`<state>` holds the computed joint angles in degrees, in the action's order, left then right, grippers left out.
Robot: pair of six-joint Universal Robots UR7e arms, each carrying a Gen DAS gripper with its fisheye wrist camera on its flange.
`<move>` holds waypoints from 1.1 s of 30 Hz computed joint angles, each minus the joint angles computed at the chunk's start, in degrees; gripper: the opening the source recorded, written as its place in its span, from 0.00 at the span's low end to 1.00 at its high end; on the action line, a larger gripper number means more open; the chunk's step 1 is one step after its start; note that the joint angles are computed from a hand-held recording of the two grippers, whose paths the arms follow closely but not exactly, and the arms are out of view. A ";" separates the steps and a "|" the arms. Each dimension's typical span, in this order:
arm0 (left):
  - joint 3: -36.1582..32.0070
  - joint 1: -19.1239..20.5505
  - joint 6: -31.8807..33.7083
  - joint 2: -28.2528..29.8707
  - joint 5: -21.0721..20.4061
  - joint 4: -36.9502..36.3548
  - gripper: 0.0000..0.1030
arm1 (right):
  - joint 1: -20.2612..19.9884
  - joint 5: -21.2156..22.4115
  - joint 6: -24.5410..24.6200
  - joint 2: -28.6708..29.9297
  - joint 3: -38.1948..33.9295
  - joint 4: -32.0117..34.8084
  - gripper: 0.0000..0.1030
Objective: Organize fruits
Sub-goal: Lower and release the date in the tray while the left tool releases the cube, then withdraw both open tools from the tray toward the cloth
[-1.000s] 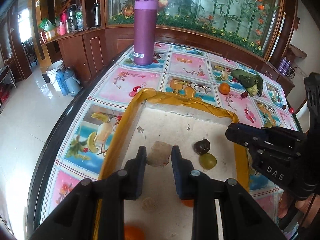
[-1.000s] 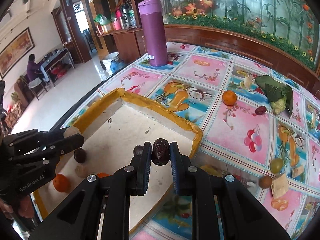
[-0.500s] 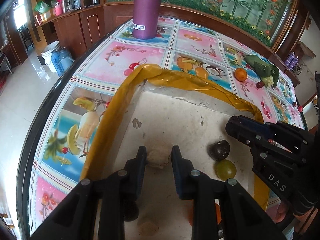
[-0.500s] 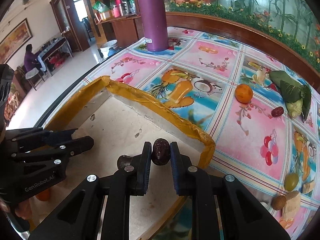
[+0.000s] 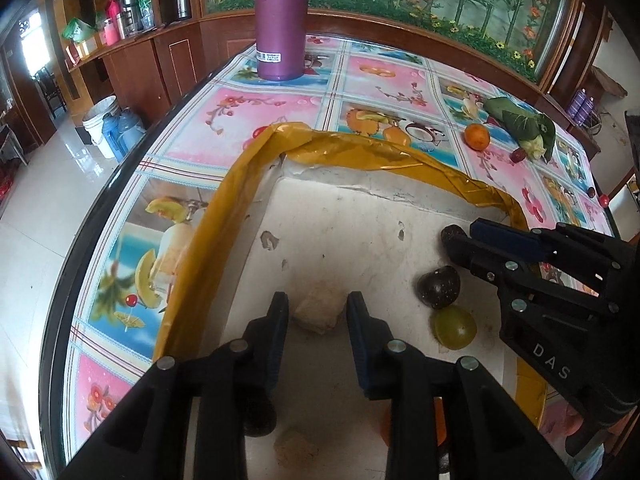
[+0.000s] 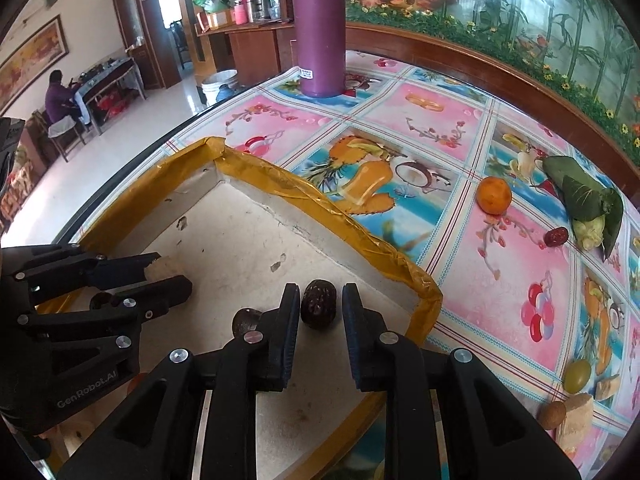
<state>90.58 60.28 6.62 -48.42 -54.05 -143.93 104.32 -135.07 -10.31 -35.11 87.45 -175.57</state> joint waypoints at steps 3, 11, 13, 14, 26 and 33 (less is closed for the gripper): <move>0.82 -0.26 -0.16 -0.80 -0.04 -1.09 0.37 | 0.43 -0.55 1.03 -0.60 0.98 -0.26 0.21; 5.53 -2.10 0.18 -3.77 1.87 -6.34 0.60 | 2.73 -0.12 3.83 -3.98 7.38 -5.16 0.28; 7.37 -2.66 0.37 -4.94 2.07 -7.78 0.66 | 3.45 -0.20 4.91 -4.96 9.39 -6.05 0.29; 8.46 -3.12 0.26 -5.52 2.73 -8.60 0.67 | 3.78 -0.33 5.80 -5.54 10.52 -6.25 0.30; 22.79 -9.83 -3.96 -13.95 5.18 -18.18 0.91 | 8.70 -7.15 16.48 -11.45 25.25 -11.28 0.70; 26.84 -13.35 -10.07 -16.65 3.86 -16.95 0.91 | 10.06 -6.08 25.16 -15.90 34.59 -15.37 0.75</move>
